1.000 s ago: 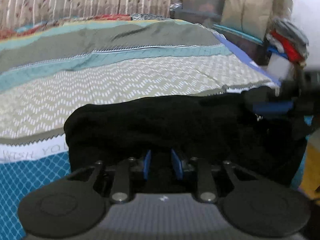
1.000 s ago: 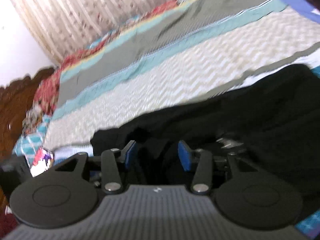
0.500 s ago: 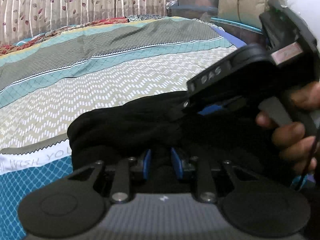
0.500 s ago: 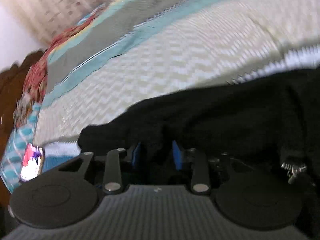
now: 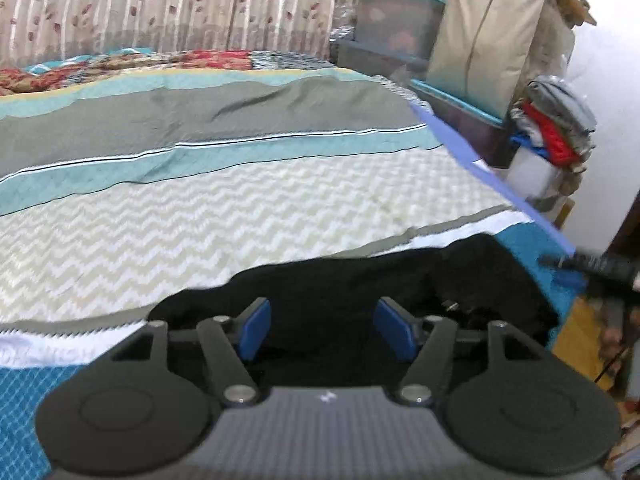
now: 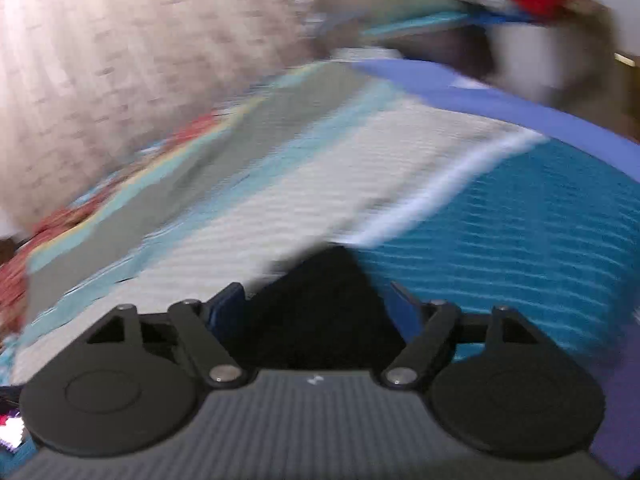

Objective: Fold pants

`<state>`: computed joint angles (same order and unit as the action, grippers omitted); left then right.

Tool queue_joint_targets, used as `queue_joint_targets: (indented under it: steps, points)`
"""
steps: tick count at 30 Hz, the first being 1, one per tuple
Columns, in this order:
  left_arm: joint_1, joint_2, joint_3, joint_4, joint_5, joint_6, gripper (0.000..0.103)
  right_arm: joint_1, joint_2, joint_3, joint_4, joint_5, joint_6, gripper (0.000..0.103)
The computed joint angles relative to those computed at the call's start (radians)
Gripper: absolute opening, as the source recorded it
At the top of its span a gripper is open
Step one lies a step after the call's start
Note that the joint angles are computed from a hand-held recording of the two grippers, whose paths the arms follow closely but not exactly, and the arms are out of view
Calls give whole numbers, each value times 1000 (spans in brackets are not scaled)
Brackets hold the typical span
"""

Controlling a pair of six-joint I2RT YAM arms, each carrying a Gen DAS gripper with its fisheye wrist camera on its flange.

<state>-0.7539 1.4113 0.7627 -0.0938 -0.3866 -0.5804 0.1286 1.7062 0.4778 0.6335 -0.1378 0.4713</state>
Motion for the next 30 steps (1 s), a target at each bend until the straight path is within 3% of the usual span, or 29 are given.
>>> queue_joint_targets:
  steps: [2, 3, 4, 5, 6, 8, 9, 11, 15, 19, 20, 21, 23, 25, 27, 28, 29, 30]
  points:
    - [9, 50, 74, -19, 50, 7, 62, -52, 52, -19, 40, -63, 36, 80]
    - [13, 86, 126, -39, 77, 11, 62, -69, 84, -14, 45, -108, 52, 74]
    - [10, 124, 180, -66, 95, 11, 62, -75, 98, -12, 42, -158, 54, 66]
    - [5, 166, 244, -97, 115, 15, 62, -55, 105, -1, 29, -187, 56, 38]
    - [4, 201, 301, -123, 132, 22, 63, -37, 98, 3, 9, -184, 45, 26]
    - [-5, 289, 443, -192, 162, 39, 69, 18, 44, -7, -11, -134, 21, 19]
    - [-10, 327, 506, -231, 173, 42, 80, 36, 4, -19, -9, -132, 18, 18]
    - [-13, 409, 645, -302, 204, 42, 89, 92, -81, -52, 11, -114, -1, 17]
    - [-20, 548, 876, -419, 259, 26, 98, 241, -214, -88, -17, 17, -161, 17]
    - [-18, 665, 1044, -522, 322, 18, 98, 307, -198, -86, 19, 55, -277, 17]
    - [-17, 691, 1075, -547, 332, 18, 92, 327, -199, -93, 32, 67, -302, 17]
    - [-19, 718, 1107, -580, 331, 23, 67, 330, -213, -106, 39, 63, -336, 17]
    - [-22, 748, 1151, -649, 302, 34, 26, 366, -238, -102, 29, 82, -374, 17]
    - [-10, 685, 1052, -590, 323, 36, 22, 375, -233, -101, 28, 87, -407, 17]
    - [5, 612, 952, -544, 325, 32, 21, 360, -222, -128, 76, 58, -422, 27]
    - [15, 586, 919, -531, 330, 30, 21, 356, -223, -144, 97, 53, -421, 34]
    - [28, 551, 872, -511, 337, 24, 20, 362, -221, -155, 109, 71, -423, 57]
    - [40, 517, 827, -491, 344, 18, 18, 369, -204, -164, 135, 97, -431, 64]
